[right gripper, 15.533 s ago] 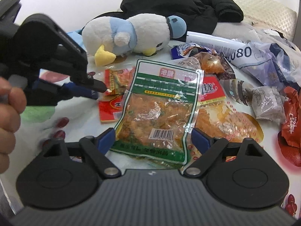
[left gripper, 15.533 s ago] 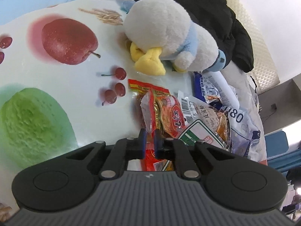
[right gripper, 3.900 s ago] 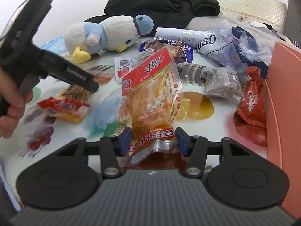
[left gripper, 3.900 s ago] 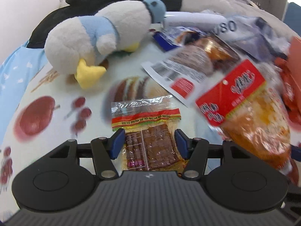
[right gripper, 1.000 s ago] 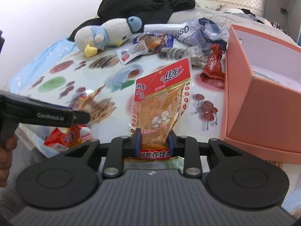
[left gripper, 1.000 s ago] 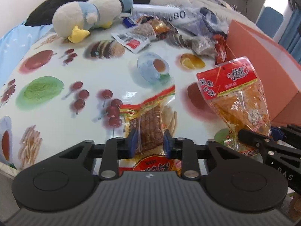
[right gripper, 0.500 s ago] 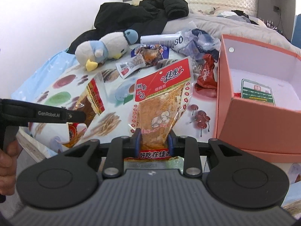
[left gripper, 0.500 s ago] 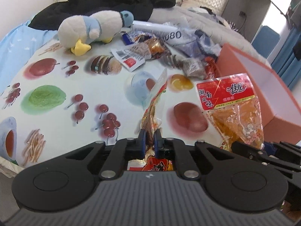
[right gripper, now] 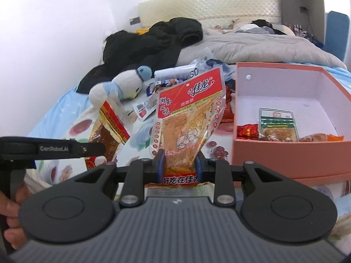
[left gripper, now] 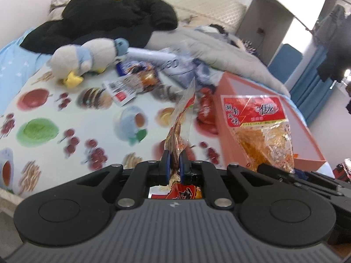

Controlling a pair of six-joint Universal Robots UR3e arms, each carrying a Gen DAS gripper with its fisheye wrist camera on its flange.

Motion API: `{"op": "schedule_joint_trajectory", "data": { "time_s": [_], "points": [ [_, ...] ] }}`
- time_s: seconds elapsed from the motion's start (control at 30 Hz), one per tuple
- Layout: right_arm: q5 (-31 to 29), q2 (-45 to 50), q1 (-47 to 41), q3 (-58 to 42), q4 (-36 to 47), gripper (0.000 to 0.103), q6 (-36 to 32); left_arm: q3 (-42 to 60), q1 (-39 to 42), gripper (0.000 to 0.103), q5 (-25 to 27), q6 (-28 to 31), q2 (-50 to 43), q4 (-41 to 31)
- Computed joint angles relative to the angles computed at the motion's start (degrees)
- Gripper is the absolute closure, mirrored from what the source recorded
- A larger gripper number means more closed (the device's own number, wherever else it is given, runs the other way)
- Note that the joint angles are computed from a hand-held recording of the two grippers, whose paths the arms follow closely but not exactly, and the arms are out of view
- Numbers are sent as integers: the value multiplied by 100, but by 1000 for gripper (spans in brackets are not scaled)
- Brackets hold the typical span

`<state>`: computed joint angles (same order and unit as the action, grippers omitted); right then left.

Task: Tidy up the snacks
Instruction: 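Lift both held snacks and carry them over the pink box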

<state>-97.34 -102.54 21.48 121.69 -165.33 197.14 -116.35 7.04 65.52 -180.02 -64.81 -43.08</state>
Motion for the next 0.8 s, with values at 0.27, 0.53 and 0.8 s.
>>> {"op": "schedule_joint_trajectory", "data": {
  "time_s": [0.27, 0.53, 0.8],
  "points": [
    [-204, -993, -353, 555, 344, 73, 2, 487, -978, 93, 181, -428, -741, 589],
    [94, -2139, -1139, 866, 977, 73, -59, 1304, -1774, 93, 238, -749, -1631, 854],
    [1363, -2739, -2862, 911, 1361, 73, -803, 3147, -2450, 93, 394, -919, -3218, 956]
  ]
}}
